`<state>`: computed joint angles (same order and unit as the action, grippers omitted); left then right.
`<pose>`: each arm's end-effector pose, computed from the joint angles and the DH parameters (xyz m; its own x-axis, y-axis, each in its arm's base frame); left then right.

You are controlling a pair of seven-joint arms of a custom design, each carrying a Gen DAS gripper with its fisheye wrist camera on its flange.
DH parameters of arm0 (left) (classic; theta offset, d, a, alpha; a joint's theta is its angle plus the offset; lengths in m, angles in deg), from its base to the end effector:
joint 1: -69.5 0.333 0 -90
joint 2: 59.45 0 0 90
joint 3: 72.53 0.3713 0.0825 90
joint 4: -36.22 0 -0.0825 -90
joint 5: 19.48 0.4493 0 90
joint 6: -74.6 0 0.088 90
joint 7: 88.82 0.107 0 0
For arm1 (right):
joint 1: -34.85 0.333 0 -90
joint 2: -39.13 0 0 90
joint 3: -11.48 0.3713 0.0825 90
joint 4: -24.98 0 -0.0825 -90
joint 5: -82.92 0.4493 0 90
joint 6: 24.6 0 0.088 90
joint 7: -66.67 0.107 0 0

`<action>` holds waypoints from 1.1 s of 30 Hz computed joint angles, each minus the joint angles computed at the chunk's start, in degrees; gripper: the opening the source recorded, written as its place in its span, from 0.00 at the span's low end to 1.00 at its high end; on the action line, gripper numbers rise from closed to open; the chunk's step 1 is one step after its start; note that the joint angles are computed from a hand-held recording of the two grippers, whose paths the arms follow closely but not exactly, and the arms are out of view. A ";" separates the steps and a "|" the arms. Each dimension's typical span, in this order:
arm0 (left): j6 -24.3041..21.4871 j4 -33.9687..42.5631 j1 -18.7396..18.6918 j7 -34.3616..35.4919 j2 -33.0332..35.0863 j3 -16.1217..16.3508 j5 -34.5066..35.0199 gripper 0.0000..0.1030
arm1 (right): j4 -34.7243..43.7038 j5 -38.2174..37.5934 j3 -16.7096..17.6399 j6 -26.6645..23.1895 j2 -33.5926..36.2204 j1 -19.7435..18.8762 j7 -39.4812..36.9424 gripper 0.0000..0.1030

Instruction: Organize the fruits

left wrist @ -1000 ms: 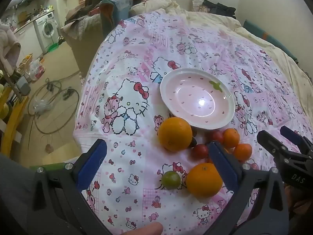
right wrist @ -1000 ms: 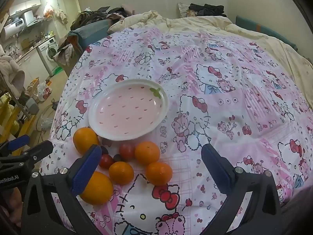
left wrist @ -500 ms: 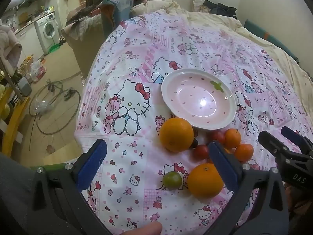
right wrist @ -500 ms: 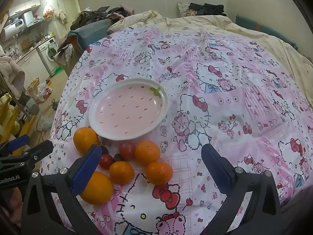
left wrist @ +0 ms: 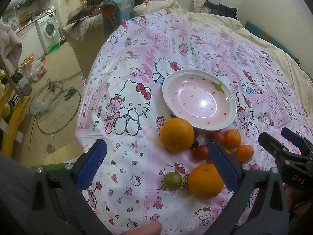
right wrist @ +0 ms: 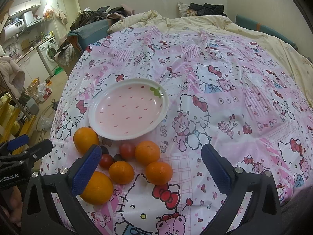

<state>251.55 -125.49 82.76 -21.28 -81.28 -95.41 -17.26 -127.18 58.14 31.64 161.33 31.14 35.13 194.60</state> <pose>0.4215 -0.0694 0.3730 0.1446 -0.9876 0.0616 -0.7930 -0.1529 -0.5897 0.4447 0.2098 0.3635 0.2020 -0.9700 -0.1349 -0.7669 -0.0710 -0.6379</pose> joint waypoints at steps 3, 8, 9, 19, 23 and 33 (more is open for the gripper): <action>0.05 0.00 0.08 -0.03 0.03 0.01 0.08 0.99 | -0.13 0.18 -0.23 0.10 -0.03 0.21 -0.17 1.00; 0.11 -0.05 0.02 -0.03 -0.01 0.00 0.07 0.99 | 0.28 0.41 -2.33 -0.26 0.33 2.31 -0.47 1.00; 0.23 -0.06 0.06 0.02 0.07 0.07 0.09 0.99 | 0.23 0.31 -2.14 -0.17 0.31 2.09 -0.37 1.00; 0.14 -0.06 0.17 -0.14 -0.03 -0.17 0.12 0.99 | 0.20 0.67 -3.72 -0.29 0.39 3.83 -0.71 1.00; 0.16 -0.07 0.20 -0.13 -0.03 -0.19 0.15 0.99 | 0.15 0.89 -4.81 -0.40 0.26 4.99 -0.93 1.00; -0.11 0.13 -0.06 0.08 0.03 0.22 0.10 0.99 | 0.23 1.82 -4.59 0.06 0.81 4.91 -1.72 1.00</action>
